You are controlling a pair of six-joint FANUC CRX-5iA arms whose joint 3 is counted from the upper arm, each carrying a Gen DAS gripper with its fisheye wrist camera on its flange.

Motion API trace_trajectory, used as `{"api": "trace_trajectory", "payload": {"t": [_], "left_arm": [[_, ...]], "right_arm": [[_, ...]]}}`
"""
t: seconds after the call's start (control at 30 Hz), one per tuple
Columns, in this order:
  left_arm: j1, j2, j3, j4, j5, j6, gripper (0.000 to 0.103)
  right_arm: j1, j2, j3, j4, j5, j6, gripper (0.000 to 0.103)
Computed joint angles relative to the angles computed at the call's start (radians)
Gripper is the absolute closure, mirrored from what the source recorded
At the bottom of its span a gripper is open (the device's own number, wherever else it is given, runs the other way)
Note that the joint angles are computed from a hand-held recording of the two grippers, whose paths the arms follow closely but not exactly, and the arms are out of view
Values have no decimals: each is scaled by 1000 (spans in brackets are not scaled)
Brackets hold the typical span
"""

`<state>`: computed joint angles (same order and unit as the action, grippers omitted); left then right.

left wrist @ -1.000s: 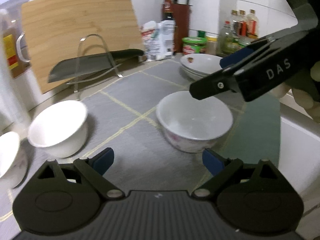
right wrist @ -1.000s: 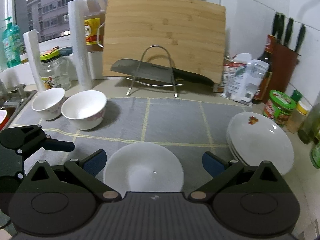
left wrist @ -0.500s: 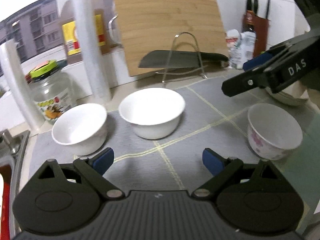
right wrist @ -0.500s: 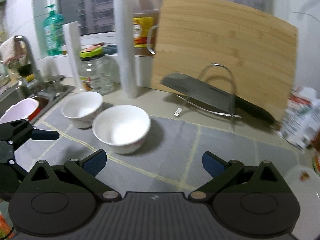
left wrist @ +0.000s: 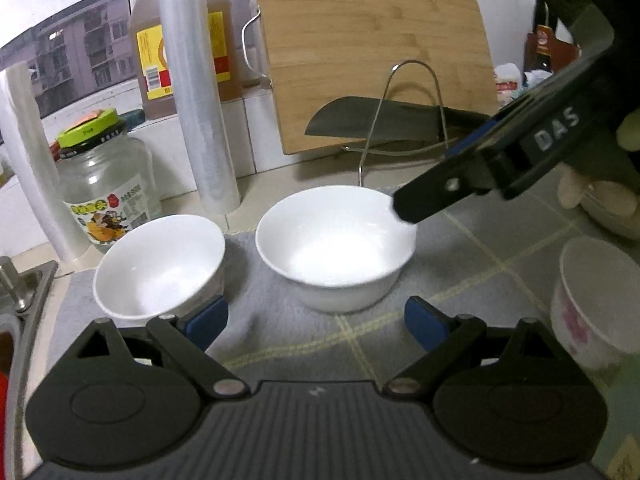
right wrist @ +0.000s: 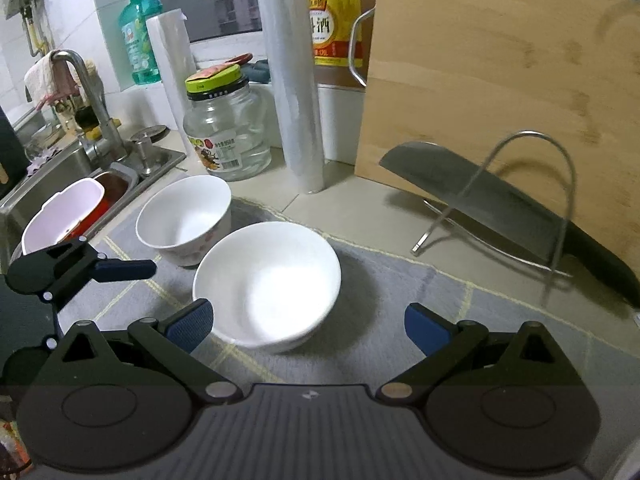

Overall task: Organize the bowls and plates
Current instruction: 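Grasp the rim of a second white bowl with the right gripper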

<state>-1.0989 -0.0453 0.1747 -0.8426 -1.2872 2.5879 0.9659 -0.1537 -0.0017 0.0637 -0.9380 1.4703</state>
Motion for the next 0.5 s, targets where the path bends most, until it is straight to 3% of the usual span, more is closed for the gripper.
{"api": "trace_trajectory", "payload": {"t": [0.27,0.5], "left_arm": [[44,36,17,31,34,-10,10],[59,43,22,35,56,-36,13]], "right_arm": [[-59,118,132,-126,-50,144,2],[-86,181,206,-191,-100,223,19]]}}
